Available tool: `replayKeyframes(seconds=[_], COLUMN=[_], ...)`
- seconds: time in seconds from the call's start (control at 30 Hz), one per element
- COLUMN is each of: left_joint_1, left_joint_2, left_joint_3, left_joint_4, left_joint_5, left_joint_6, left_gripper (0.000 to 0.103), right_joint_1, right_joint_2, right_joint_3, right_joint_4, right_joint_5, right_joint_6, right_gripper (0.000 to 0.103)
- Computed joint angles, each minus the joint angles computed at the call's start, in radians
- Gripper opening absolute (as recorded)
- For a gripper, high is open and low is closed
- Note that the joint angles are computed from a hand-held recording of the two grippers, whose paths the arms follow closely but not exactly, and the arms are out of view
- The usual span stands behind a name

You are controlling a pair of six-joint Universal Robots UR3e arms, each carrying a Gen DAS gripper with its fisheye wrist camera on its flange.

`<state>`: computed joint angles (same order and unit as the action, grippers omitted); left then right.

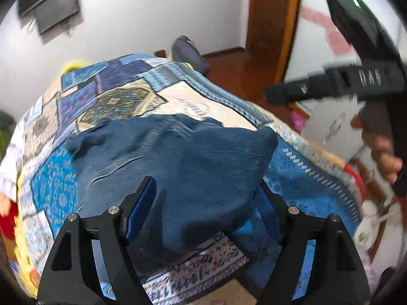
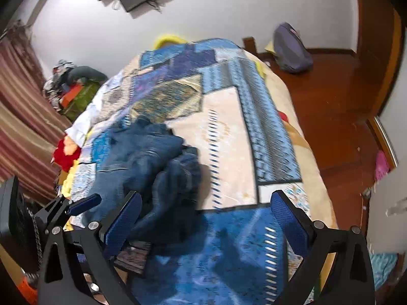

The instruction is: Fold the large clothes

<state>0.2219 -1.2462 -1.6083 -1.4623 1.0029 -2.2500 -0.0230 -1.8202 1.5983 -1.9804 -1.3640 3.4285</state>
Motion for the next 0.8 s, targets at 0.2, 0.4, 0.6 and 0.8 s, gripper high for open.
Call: replayKeyframes(seconds=[0.2, 0.4, 0.6, 0.8], left_joint_1=[0.233, 0.331, 0.339, 0.407], left_joint_2=[-0.072, -0.175, -0.259, -0.195], left_joint_3=[0.195, 0.192, 0.108, -0.027], left_joint_4=[-0.234, -0.11, -0.053, -0.012], left_joint_5=[-0.114, -0.056, 0.057, 0.002], left_joint_6=[0.09, 0.056, 0.083, 0.125], left_gripper=[0.092, 0.092, 0.093, 0.103], right_joint_1=[0.157, 0.253, 0.279, 0.213], right_joint_2=[0.136, 0.281, 0.341, 0.229], right_joint_3=[-0.164, -0.243, -0.191, 0.07], right_joint_4=[-0.037, -0.063, -0.059, -0.191], right_joint_5=[-0.064, -0.086, -0.17, -0.106], right_joint_6=[0.047, 0.082, 0.077, 0.044], right_gripper=[0.101, 0.102, 0.102, 0.103])
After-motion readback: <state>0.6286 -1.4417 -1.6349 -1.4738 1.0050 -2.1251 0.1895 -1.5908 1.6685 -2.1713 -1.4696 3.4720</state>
